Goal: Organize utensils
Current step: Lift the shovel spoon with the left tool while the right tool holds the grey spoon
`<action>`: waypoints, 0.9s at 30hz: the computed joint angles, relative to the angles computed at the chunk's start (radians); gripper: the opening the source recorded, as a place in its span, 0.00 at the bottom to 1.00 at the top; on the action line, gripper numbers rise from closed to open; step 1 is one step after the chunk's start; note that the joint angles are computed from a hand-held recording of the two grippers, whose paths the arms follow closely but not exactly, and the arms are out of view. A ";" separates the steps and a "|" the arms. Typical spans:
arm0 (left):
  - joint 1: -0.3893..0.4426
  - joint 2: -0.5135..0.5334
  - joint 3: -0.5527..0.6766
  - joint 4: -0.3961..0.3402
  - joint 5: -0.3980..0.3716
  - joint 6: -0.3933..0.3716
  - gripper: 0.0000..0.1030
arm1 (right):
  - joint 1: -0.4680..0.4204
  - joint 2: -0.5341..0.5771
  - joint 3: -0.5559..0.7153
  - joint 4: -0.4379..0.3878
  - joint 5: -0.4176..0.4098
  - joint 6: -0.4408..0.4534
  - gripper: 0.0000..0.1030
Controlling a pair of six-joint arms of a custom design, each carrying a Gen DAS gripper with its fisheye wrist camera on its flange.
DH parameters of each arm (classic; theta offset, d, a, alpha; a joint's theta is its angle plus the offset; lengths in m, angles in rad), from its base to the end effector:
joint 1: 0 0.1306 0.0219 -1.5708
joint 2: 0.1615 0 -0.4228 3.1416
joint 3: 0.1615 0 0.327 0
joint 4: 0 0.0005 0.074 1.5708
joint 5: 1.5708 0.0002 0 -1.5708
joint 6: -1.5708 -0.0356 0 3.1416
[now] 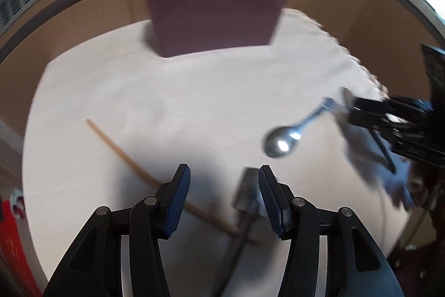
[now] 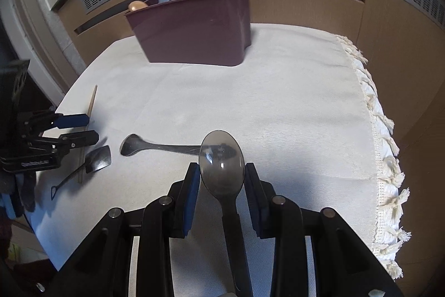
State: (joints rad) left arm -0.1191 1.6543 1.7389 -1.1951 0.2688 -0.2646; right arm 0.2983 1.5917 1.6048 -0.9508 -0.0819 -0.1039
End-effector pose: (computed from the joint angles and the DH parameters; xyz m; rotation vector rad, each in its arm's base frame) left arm 0.4935 -0.0691 0.4713 0.5872 2.5831 -0.3120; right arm 0.4678 0.1464 0.4623 -0.2787 2.5091 0.2665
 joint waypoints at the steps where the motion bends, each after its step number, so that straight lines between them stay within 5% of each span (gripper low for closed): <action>1: -0.006 -0.001 -0.001 -0.010 0.006 -0.020 0.51 | 0.007 -0.001 -0.002 0.003 0.007 0.009 0.29; 8: -0.056 0.009 -0.008 -0.057 -0.102 -0.116 0.51 | 0.033 0.000 -0.005 0.010 0.030 0.042 0.29; 13: -0.053 0.029 0.010 -0.010 -0.169 -0.064 0.51 | 0.033 -0.003 -0.004 0.010 0.035 0.046 0.29; 20: -0.030 0.043 0.015 0.031 -0.153 0.067 0.51 | 0.036 -0.006 -0.002 0.012 0.034 0.045 0.29; 27: -0.052 0.022 -0.017 0.039 -0.145 0.056 0.51 | 0.049 0.016 0.017 -0.013 0.025 0.041 0.29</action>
